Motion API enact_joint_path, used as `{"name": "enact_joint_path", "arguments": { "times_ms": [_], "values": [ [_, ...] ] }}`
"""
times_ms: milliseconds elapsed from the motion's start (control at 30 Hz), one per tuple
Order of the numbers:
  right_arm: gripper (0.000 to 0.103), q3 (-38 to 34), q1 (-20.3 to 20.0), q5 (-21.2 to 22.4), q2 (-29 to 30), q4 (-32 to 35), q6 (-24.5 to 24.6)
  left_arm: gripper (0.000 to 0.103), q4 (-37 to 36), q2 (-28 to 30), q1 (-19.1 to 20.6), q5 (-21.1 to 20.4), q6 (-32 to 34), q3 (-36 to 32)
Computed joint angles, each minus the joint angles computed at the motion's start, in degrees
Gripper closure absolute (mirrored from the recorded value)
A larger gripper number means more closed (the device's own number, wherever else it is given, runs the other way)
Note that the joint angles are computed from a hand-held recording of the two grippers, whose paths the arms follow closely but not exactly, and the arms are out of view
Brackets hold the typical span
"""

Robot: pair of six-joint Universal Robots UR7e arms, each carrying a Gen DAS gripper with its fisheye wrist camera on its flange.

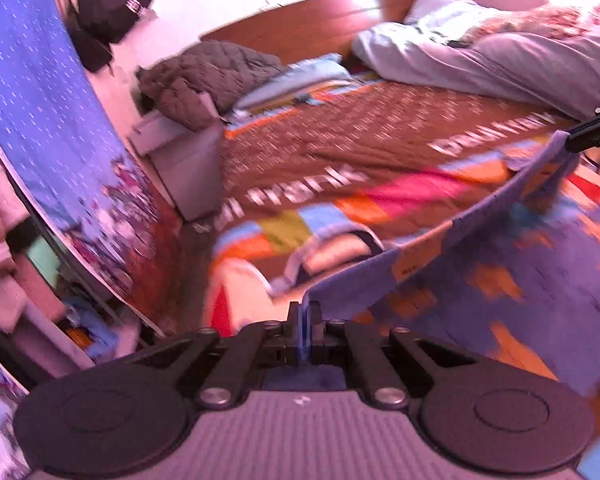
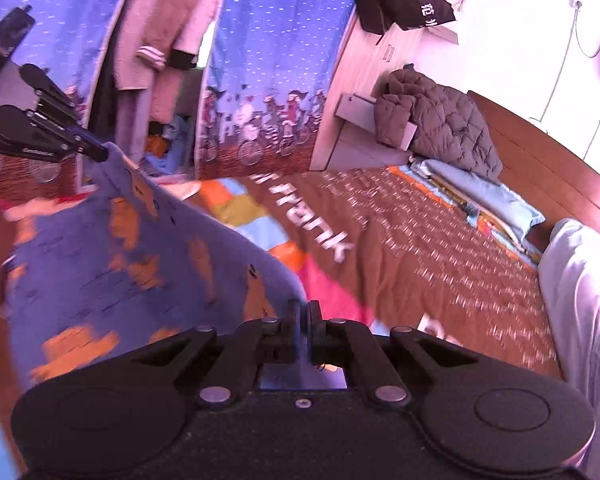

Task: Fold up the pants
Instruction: 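Lift the waistband with both grippers and fold it over toward the cuffs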

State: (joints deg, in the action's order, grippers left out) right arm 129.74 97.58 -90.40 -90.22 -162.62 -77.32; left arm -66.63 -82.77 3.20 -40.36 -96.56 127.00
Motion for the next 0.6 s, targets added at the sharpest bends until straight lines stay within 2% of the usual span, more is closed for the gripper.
{"name": "enact_joint_path", "arguments": {
  "times_ms": [100, 200, 267, 400, 467, 600],
  "values": [
    [0.102, 7.14, -4.54, 1.96, -8.27, 1.05, -4.00, 0.102, -5.81, -0.62, -3.41, -5.31, 0.87, 3.88],
    [0.102, 13.80, -9.17, 1.80, -14.51, 1.41, -6.32, 0.102, -9.53, 0.15, -5.39, -9.95, 1.74, 5.95],
    [0.102, 17.80, -11.74, 1.28, -17.42, 0.38, -7.96, 0.102, -9.89, 1.19, -6.53, -11.09, 2.12, 6.33],
    [0.102, 22.71, -14.94, 1.02, -19.22, -3.72, -10.35, 0.102, -10.17, 3.77, -6.62, -12.26, 4.03, 5.99],
    [0.102, 24.18, -14.81, 0.89, -18.99, -6.52, -12.05, 0.101, -10.89, 4.89, -6.43, -12.94, 4.89, 6.36],
    [0.100, 24.29, -14.76, 0.94, -19.01, -6.80, -13.59, 0.100, -12.09, 6.70, -6.43, -13.20, 5.74, 7.15]
  ]
}}
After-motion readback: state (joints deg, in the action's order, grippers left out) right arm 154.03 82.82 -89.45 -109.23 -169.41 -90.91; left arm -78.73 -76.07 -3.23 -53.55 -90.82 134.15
